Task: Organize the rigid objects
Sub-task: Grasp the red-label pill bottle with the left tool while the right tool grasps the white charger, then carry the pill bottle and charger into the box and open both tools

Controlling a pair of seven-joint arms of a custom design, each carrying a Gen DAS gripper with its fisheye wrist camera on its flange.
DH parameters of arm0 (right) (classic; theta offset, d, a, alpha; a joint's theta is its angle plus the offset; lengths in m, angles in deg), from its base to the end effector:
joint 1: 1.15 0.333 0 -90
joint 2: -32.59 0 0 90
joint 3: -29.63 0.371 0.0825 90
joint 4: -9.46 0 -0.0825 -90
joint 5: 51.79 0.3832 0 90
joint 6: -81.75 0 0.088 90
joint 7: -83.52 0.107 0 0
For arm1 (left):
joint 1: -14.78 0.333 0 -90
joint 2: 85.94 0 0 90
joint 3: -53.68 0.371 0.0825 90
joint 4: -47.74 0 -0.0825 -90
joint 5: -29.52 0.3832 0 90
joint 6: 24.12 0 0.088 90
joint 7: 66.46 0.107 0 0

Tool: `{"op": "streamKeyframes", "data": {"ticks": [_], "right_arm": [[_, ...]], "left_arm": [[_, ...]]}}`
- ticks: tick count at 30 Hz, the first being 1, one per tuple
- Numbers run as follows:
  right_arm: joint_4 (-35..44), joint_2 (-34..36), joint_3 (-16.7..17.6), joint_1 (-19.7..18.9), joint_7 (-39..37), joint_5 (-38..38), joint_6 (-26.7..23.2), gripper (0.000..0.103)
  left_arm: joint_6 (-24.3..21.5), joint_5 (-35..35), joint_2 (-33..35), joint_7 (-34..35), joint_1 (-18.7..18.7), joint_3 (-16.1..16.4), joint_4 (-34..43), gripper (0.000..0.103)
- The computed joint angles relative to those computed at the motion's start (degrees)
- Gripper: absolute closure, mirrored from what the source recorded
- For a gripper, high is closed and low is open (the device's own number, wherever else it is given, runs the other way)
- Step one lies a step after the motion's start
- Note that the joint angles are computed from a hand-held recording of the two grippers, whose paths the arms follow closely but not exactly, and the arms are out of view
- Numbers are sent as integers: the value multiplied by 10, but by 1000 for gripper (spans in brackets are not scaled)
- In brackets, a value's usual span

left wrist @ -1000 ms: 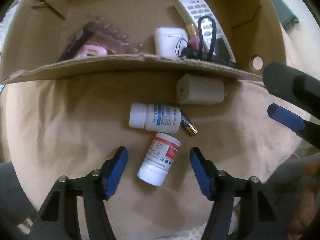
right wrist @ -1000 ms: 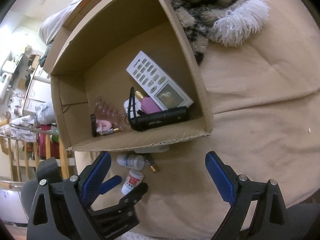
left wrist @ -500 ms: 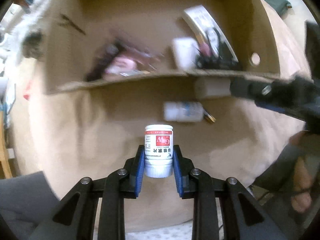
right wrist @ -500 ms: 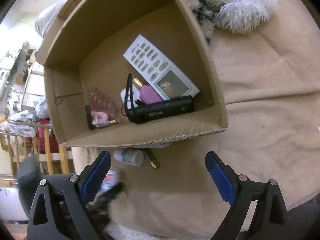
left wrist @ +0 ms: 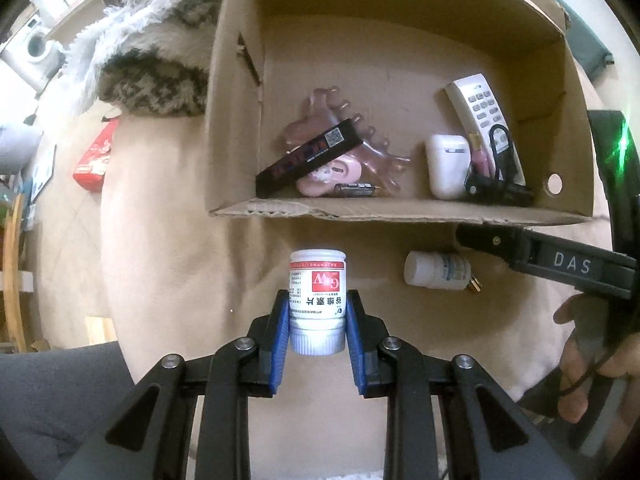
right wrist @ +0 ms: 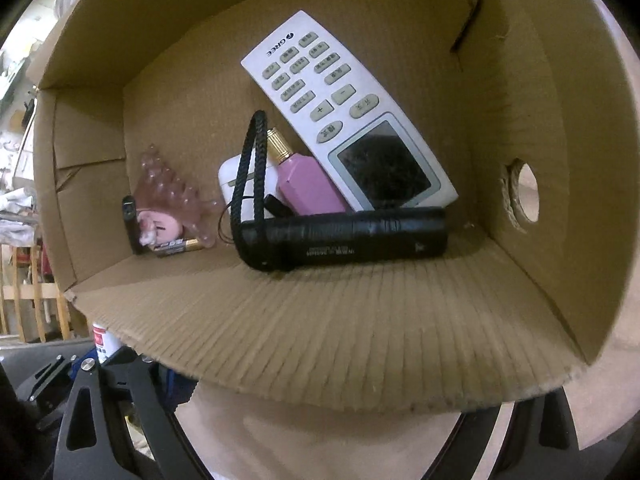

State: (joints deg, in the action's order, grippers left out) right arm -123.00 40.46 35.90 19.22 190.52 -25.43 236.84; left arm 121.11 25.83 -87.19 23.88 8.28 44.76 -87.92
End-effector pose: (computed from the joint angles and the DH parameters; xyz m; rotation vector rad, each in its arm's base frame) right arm 0.4992 0.2320 0.3638 -1.7428 2.1957 0.1988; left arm 0.4941 -0.1358 0.4078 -1.8973 2.3828 -0.2642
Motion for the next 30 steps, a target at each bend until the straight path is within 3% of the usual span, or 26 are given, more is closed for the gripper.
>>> {"op": "streamKeyframes", "data": {"ticks": [3,5,7,15,18,22,26,30], "right_arm": [[-2,2,1,3,-6,-5,10,10],[2,5,-3,9,5,-32,5,28],[1,4,-10,16,30,-70,5,37],[-28,-30,-1,26,63,-102,21,37],[-47,-57,7,26,56,-81,26,37],[-74,-94,17,31,-5,21,36,37],[-101,-136,20,38,-4,28,56,37],[-106,-155,21,33,4,-6,84,37]], "left_arm": [[4,-2,11,-6,-4,-5,5,79],[5,2,13,-13,-6,-8,7,79],[6,10,12,-21,-9,-10,8,79],[4,28,5,-44,-16,-12,3,79],[7,27,-2,-47,-14,-8,-1,79],[17,45,-20,-59,-13,-7,-13,79],[21,0,-43,-29,-19,2,-20,79],[43,12,-64,-45,-18,5,-21,79]]}}
